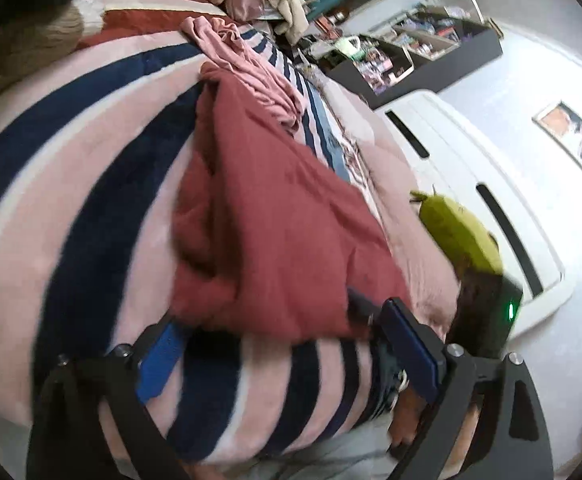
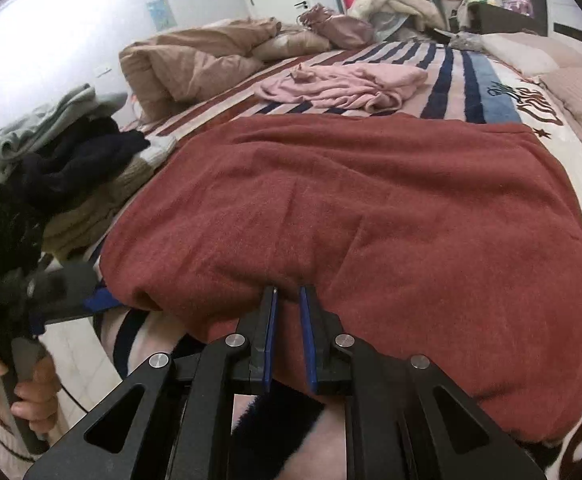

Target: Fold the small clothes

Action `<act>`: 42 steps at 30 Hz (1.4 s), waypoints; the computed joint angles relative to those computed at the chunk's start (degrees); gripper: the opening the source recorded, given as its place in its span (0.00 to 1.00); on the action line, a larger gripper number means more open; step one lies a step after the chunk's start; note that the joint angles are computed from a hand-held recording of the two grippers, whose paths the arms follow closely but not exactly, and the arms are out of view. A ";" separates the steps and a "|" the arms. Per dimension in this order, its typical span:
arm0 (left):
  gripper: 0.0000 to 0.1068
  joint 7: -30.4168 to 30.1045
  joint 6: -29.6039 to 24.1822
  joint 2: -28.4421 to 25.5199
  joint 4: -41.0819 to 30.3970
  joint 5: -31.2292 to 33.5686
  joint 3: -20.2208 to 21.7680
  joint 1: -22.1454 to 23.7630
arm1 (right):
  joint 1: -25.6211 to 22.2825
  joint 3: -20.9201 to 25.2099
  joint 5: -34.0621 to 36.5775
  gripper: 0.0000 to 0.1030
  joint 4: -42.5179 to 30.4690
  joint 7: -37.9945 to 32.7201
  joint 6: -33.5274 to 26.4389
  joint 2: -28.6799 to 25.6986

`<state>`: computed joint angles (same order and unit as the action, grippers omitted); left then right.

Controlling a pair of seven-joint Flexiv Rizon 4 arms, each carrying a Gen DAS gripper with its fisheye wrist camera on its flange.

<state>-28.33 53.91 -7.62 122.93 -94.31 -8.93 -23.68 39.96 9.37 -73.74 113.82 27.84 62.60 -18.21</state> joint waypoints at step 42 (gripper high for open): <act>0.67 -3.88 -0.07 -8.62 -16.60 46.84 -12.38 -2.62 | -11.44 14.84 -0.04 0.31 29.80 22.51 -13.73 37.61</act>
<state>-32.20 53.84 -16.24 106.33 -47.47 -21.31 -26.29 28.52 24.21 -73.77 143.62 50.35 48.86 19.40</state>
